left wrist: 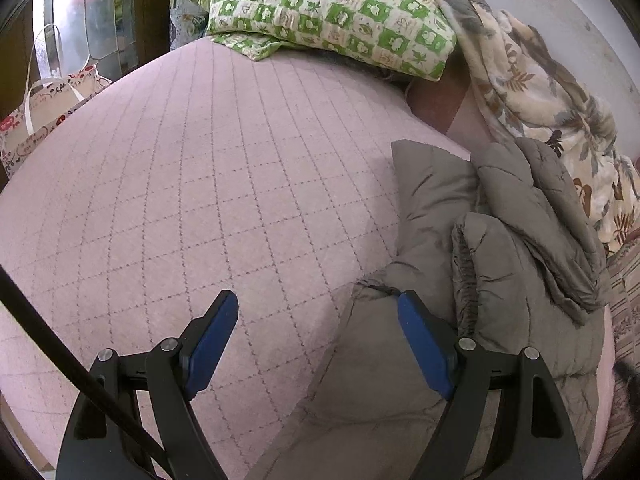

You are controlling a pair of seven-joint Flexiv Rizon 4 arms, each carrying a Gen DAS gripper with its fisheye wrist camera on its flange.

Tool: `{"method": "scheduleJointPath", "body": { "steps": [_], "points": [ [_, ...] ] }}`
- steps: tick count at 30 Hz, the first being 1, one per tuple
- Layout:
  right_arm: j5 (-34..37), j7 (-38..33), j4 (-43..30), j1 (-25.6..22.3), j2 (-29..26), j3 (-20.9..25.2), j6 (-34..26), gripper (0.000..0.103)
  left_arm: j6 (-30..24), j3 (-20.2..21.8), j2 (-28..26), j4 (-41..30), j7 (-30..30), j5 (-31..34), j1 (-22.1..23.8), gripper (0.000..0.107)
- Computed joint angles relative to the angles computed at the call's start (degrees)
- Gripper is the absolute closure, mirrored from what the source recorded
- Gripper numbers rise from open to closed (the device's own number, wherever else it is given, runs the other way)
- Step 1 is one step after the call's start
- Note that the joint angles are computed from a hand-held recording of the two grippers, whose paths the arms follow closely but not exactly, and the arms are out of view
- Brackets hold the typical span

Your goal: Fold large clothes

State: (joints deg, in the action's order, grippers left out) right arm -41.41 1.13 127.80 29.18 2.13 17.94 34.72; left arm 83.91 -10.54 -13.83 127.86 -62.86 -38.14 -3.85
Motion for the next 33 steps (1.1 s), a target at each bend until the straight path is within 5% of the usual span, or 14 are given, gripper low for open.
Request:
{"method": "scheduleJointPath", "body": {
  "steps": [5,7,9,12,16,20,29,32,33],
  "points": [
    [2.6,-2.2,1.4,2.3,-0.8,1.9,-2.3,0.100,0.1,2.0,-0.2,-0.5,-3.8,2.8,-0.2,0.026],
    [0.4,-2.0,0.6,2.9,-3.1,1.2,2.2,0.073,-0.4,2.0,-0.1,-0.7,-4.6,2.2,0.8,0.026],
    [-3.9,-0.4,-1.3,3.7,-6.2,0.1,5.0,0.065,-0.5,2.3,0.0,-0.9,-5.2,1.7,1.5,0.026],
    [-6.4,-2.3,-6.5,4.6,-12.5,-2.4,8.4,0.066,0.3,4.1,-0.2,-1.7,-7.9,3.3,1.6,0.026],
    [-9.0,-3.2,-14.2,6.2,-20.7,-6.5,8.2,0.079,0.0,3.0,-0.2,-2.0,-7.5,2.4,3.5,0.026],
    [-6.1,-6.1,-22.9,6.9,-27.9,-9.9,8.1,0.094,0.0,5.9,-1.0,-3.4,-10.7,8.4,1.5,0.026],
    [-3.1,-10.2,-32.3,8.1,-33.2,-14.4,4.2,0.098,0.7,5.0,-0.8,-3.4,-11.3,12.3,1.5,0.026],
    [-7.7,-5.6,-24.2,7.0,-26.8,-14.4,12.5,0.068,1.0,3.4,-0.4,-2.8,-10.0,11.0,2.5,0.026],
    [-9.9,-3.6,-21.0,6.6,-24.3,-14.3,14.9,0.047,1.2,3.1,-0.4,-2.6,-9.7,10.7,2.7,0.026]
  ]
}}
